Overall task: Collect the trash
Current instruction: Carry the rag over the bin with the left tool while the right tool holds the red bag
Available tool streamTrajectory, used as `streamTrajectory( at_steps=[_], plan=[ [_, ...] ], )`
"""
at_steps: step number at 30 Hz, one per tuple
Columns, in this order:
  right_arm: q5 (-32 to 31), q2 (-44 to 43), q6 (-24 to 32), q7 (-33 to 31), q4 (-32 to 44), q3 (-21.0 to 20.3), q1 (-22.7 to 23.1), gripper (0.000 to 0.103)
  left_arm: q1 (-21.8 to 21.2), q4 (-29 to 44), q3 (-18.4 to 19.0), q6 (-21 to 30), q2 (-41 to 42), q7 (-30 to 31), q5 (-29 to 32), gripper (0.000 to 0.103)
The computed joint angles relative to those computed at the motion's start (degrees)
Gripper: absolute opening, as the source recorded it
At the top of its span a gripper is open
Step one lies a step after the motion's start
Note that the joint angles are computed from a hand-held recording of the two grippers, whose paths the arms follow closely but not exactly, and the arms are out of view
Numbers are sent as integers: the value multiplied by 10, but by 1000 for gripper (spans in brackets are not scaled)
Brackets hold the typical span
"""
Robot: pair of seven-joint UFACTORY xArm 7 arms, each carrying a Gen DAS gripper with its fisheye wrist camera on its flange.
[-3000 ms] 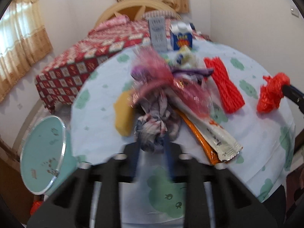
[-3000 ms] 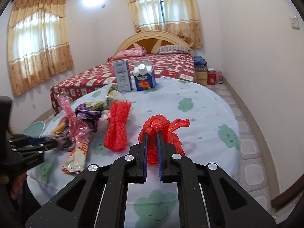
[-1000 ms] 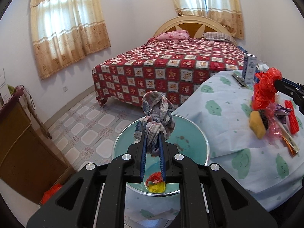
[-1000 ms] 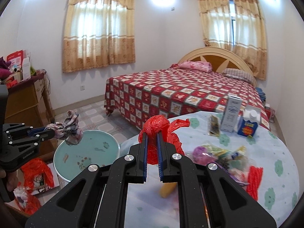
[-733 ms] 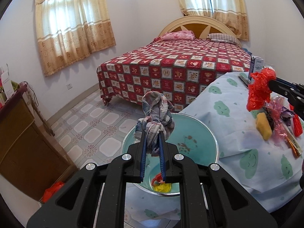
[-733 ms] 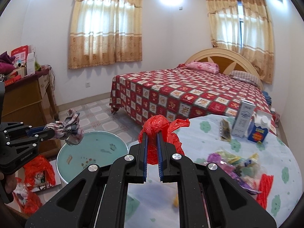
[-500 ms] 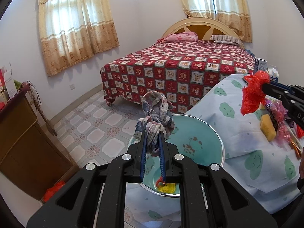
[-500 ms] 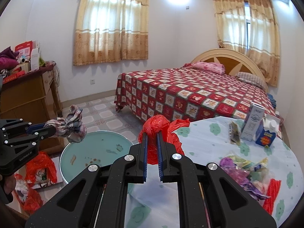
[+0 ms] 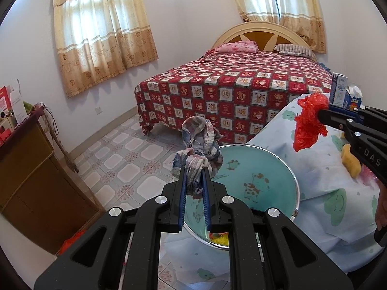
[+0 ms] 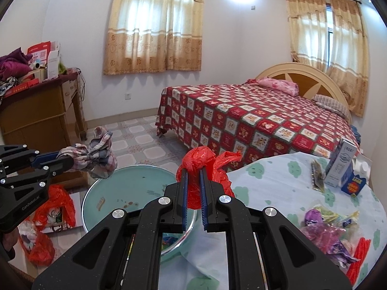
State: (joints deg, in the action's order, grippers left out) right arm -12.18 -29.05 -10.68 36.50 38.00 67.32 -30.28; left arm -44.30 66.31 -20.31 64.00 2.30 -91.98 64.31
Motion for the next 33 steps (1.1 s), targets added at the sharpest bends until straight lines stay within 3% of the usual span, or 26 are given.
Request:
streamTrajectory(
  at_steps=[14,33],
  plan=[
    [-14,17,6,3,28,54,-46,10,8,-8,2,-11,-4,-4,-7,12],
    [-18,22,6,1,31,57,-49,10,13,-13,2,-17,-7,-4,-7,12]
  ],
)
